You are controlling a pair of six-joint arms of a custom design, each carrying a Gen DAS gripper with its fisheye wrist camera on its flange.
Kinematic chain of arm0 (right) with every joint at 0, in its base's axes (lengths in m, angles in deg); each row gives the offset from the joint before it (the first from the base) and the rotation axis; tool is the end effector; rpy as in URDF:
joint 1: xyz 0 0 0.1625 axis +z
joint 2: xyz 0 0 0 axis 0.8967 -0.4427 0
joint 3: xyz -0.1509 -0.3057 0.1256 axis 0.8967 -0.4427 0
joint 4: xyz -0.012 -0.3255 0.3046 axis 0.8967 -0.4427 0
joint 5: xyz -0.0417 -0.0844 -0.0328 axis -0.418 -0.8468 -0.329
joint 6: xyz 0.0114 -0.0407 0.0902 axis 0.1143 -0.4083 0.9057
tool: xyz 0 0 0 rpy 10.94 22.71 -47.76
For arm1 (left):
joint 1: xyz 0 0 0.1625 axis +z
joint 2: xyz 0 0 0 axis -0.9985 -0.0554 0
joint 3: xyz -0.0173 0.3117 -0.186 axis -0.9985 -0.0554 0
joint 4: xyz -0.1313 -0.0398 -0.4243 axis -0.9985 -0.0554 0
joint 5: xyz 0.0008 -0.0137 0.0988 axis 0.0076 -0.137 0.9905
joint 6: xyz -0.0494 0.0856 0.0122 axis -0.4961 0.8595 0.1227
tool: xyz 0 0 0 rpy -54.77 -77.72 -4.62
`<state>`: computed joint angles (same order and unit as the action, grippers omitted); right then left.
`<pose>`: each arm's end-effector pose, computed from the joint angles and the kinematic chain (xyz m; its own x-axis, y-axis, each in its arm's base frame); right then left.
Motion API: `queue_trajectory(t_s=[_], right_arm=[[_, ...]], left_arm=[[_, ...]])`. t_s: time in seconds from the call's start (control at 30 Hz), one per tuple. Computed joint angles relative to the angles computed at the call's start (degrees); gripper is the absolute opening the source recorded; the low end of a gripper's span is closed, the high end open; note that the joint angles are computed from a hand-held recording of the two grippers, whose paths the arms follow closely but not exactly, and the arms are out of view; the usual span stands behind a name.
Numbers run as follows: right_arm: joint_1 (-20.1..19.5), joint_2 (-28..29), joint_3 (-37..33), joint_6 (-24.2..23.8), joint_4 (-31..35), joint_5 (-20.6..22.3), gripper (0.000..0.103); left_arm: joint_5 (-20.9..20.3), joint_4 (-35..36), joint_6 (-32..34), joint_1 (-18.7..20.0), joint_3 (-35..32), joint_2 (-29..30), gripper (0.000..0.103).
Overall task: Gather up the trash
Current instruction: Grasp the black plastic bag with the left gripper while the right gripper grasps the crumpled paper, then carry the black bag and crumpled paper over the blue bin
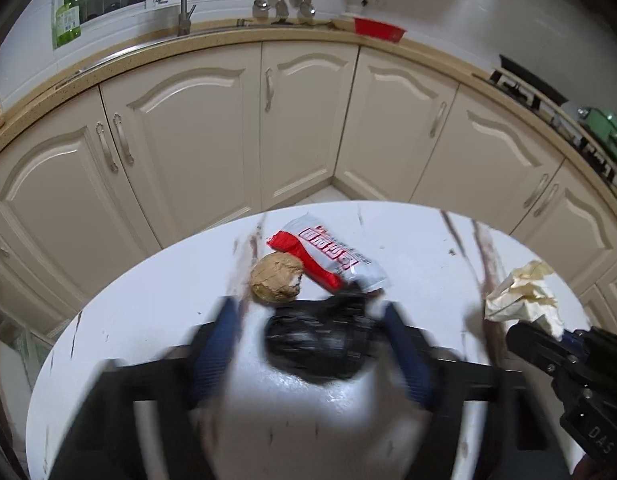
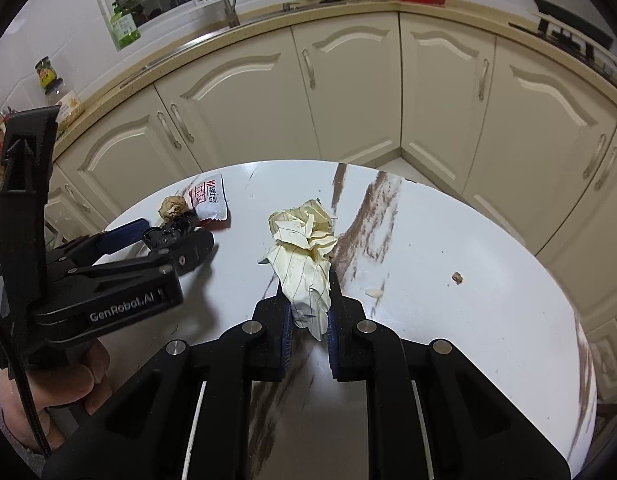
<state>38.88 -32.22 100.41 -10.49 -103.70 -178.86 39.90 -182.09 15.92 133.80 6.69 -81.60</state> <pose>0.2653 -0.6962 0.2236 -0.6388 -0.6739 0.3713 -0.7433 0.6651 -0.0717 -0.3316 -0.6844 0.2539 -0.7075 -0.4698 -0.5280 0.1300 0.6478 -0.7506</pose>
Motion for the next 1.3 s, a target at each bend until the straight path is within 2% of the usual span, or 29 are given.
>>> queue_trajectory(t_s=[0.2,0.33,0.6,0.93,1.13,1.3], right_arm=[[-0.4,-3.1,3.0,1.6,-0.8,1.3,0.014],[-0.7,-6.8,6.3,2.2,-1.6,2.0,0.014],[-1.4,-17.2,14.1,3.6,-2.9,4.8,0.014],[-2.8,-32.9,23.0,3.2,-3.1,9.5,0.014],[-5.2,-40.8,25.5,2.8,-2.8,12.0,0.014],[-9.1,-46.8,26.4,2.8,-2.8,12.5,0.014]], left_arm=[[-2.0,-7.5,1.8,-1.4,7.2,-4.0,0.042],[-1.3,-5.1,-1.6,-3.3,9.7,-6.3,0.042],[1.1,-4.0,-4.0,-10.5,15.0,-8.8,0.042],[3.5,-5.2,-2.6,-19.5,15.5,-5.8,0.042],[3.1,-10.0,3.3,-23.3,13.0,-1.2,0.042],[-0.7,-21.2,14.7,-24.7,8.9,5.2,0.042]])
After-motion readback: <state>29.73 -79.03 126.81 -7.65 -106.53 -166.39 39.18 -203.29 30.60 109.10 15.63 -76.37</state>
